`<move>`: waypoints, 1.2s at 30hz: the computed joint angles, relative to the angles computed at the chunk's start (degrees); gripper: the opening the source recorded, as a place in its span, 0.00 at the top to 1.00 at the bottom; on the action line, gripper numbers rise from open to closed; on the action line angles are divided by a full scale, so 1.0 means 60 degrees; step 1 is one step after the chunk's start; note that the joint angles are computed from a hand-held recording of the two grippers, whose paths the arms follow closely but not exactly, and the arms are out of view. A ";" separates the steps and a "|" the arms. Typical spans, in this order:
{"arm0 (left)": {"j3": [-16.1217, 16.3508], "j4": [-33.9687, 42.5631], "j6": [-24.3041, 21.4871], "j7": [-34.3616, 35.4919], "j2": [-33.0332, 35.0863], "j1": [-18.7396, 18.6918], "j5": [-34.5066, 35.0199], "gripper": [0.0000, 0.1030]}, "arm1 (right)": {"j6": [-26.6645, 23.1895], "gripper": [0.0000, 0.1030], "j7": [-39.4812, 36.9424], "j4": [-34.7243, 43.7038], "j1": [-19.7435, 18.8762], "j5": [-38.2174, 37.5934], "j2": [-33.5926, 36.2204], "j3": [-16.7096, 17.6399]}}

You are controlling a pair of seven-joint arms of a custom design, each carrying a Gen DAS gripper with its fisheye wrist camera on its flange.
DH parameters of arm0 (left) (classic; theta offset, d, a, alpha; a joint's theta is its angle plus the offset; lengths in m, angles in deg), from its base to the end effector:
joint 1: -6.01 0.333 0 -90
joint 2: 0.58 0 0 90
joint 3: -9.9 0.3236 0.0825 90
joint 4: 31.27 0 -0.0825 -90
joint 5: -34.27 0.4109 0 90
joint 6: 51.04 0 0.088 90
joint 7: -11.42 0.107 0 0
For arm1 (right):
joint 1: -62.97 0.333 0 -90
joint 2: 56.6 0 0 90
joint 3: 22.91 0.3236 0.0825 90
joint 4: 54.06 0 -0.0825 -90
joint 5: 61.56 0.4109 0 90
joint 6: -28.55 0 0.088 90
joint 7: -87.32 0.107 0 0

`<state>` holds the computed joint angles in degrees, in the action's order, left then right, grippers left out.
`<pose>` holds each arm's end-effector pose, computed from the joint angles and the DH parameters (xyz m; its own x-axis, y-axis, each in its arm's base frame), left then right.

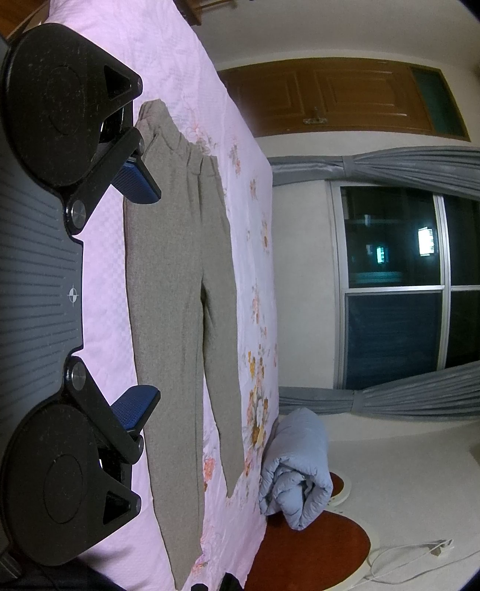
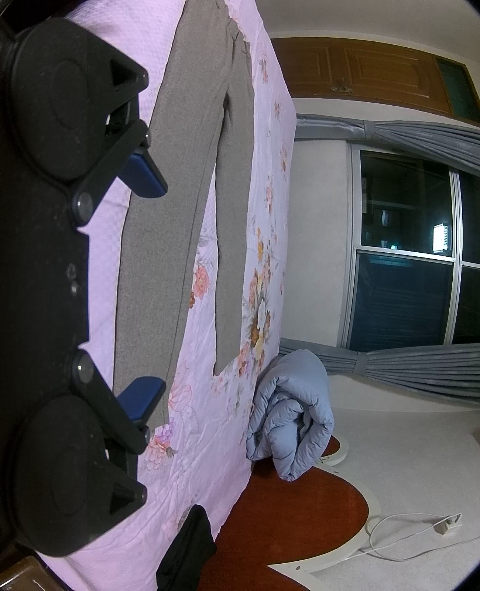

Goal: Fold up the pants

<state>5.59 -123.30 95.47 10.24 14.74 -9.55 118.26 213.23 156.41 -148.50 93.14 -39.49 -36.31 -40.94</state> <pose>0.6684 -0.2503 0.5406 0.2466 -0.9681 -0.0448 -0.3152 -0.0364 -0.9483 0.7050 0.1535 0.5647 0.1926 -0.9762 0.0995 -0.3052 -0.1560 -0.9394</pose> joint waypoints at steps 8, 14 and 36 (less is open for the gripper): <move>0.0019 0.0062 0.0040 0.0090 0.0022 0.0028 -0.0064 0.00 | -0.0008 0.06 0.0023 0.0020 0.0003 -0.0018 0.0018 -0.0006; 0.0006 0.0121 0.0037 0.0177 0.0066 -0.0021 -0.0106 0.00 | -0.0011 0.06 0.0041 0.0035 0.0016 -0.0027 0.0032 -0.0023; 0.0666 0.2604 -0.0088 0.3615 0.1626 0.0995 -0.3167 0.00 | -0.1767 0.06 0.0105 0.4241 -0.1364 -0.0492 0.2362 0.1362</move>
